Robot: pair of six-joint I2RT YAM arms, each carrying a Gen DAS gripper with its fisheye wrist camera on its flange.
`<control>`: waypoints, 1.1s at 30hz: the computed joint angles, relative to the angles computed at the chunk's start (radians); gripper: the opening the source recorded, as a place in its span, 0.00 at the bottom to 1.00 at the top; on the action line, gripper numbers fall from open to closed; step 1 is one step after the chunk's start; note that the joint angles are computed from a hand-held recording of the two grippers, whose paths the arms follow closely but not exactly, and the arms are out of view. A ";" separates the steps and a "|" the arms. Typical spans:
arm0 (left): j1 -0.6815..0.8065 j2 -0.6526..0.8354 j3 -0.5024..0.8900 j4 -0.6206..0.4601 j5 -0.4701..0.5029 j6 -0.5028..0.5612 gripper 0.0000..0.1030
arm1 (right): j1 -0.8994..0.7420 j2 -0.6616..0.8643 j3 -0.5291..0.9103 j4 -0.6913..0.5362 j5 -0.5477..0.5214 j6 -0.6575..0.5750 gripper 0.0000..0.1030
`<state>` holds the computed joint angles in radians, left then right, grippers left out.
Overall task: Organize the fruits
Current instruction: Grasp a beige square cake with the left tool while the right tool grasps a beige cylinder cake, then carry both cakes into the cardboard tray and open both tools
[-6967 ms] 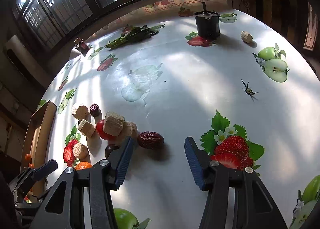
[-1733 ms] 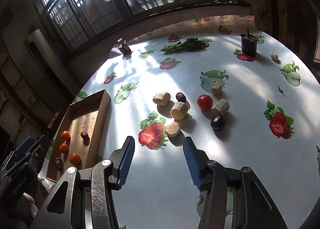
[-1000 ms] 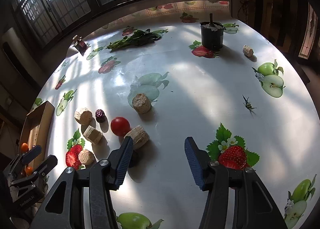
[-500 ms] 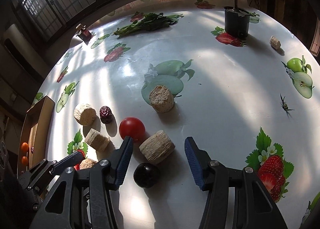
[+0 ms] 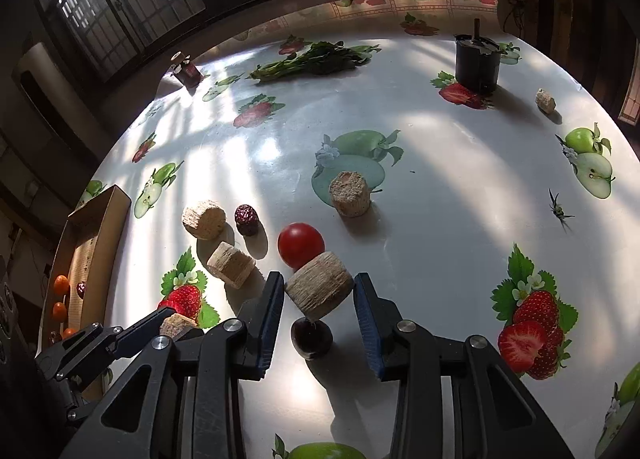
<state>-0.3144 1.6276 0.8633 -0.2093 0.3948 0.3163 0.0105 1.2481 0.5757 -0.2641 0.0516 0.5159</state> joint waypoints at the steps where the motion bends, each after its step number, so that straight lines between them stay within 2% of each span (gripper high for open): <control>1: 0.023 -0.037 -0.011 -0.015 0.013 0.012 0.27 | 0.018 -0.030 0.003 -0.021 0.009 0.009 0.37; 7: 0.238 -0.207 0.009 -0.169 0.128 0.122 0.27 | 0.199 -0.099 0.086 -0.111 0.095 0.083 0.38; 11: 0.407 -0.168 0.136 -0.259 0.181 0.205 0.27 | 0.343 -0.043 0.191 -0.132 0.145 0.122 0.38; 14: 0.494 -0.059 0.275 -0.281 0.164 0.235 0.27 | 0.421 0.050 0.296 -0.124 0.144 0.131 0.38; 19: 0.563 0.221 0.566 -0.325 0.095 0.206 0.27 | 0.500 0.291 0.516 -0.099 0.119 0.107 0.38; 23: 0.571 0.430 0.770 -0.366 0.023 0.175 0.27 | 0.516 0.520 0.705 -0.078 0.051 0.090 0.38; 27: 0.559 0.597 0.946 -0.432 -0.021 0.148 0.27 | 0.524 0.740 0.905 -0.110 0.015 0.065 0.38; 33: 0.547 0.760 1.139 -0.545 -0.050 0.110 0.27 | 0.509 0.938 1.090 -0.160 -0.033 0.061 0.38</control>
<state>0.2325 2.3881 2.0025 -0.7543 0.3443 0.4260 0.5199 2.1858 1.6660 -0.4239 0.0188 0.5767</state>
